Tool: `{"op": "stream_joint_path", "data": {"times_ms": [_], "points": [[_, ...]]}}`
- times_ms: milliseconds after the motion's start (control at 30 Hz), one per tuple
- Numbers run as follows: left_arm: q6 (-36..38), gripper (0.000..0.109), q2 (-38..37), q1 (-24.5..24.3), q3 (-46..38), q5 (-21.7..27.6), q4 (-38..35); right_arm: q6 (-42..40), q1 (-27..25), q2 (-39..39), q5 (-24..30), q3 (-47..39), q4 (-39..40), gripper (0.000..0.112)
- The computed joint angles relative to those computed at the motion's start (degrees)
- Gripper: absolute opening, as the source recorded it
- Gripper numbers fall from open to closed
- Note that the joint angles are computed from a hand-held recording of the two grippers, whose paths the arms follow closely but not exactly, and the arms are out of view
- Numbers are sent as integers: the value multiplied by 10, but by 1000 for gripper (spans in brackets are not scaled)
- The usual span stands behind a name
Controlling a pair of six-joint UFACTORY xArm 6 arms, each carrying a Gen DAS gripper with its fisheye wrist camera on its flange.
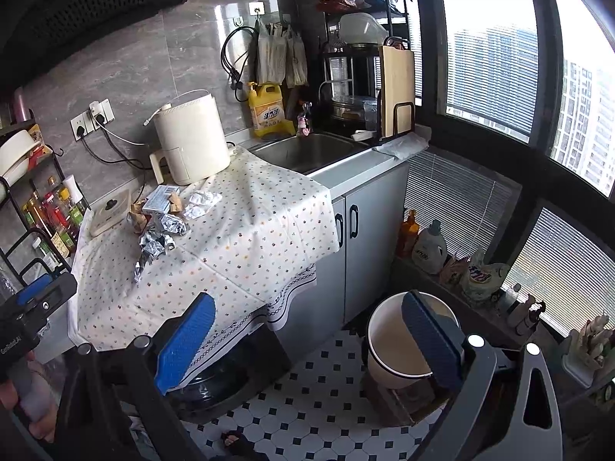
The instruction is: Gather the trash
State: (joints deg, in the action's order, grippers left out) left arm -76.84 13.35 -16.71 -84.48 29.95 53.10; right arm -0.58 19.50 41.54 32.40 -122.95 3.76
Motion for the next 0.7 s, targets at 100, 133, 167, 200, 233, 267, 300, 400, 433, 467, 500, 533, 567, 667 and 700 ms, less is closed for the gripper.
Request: {"op": "stream_joint_path", "data": {"times_ms": [100, 133, 167, 200, 233, 267, 300, 400, 433, 467, 500, 533, 567, 667, 700], "points": [[3, 97, 4, -1, -6, 1, -4, -1, 1, 2, 0, -3, -4, 95], [4, 97, 5, -2, -8, 2, -4, -1, 0, 2, 1, -3, -4, 95], [5, 97, 6, -2, -8, 1, -4, 1, 1, 1, -1, -2, -6, 95], [5, 97, 7, -2, -10, 2, -5, 2, 1, 2, 0, -3, -7, 95], [5, 97, 8, -2, -10, 2, -5, 2, 1, 4, 3, -7, -7, 95], [5, 97, 9, -3, -12, 3, -6, 2, 1, 7, 5, -11, -6, 95], [5, 97, 9, -3, -13, 3, -6, 2, 1, 7, 5, -11, -6, 95], [6, 97, 9, -3, -12, 3, -7, 3, 0, 9, 4, -13, -7, 95], [6, 97, 9, -3, -12, 4, -7, 1, -1, 12, 5, -18, -5, 95], [6, 97, 10, -3, -13, 4, -6, 2, -1, 15, 7, -22, -5, 95], [6, 97, 11, -2, -14, 5, -7, 1, -2, 15, 6, -22, -4, 95], [6, 97, 11, -2, -15, 5, -6, 0, -2, 16, 5, -24, -3, 95], [7, 97, 11, -2, -15, 5, -7, 1, -2, 17, 5, -25, -3, 95], [8, 97, 13, -1, -17, 6, -6, 1, -2, 19, 5, -27, -1, 95], [9, 97, 14, -1, -19, 8, -6, 0, -1, 18, 3, -25, -1, 95]]}}
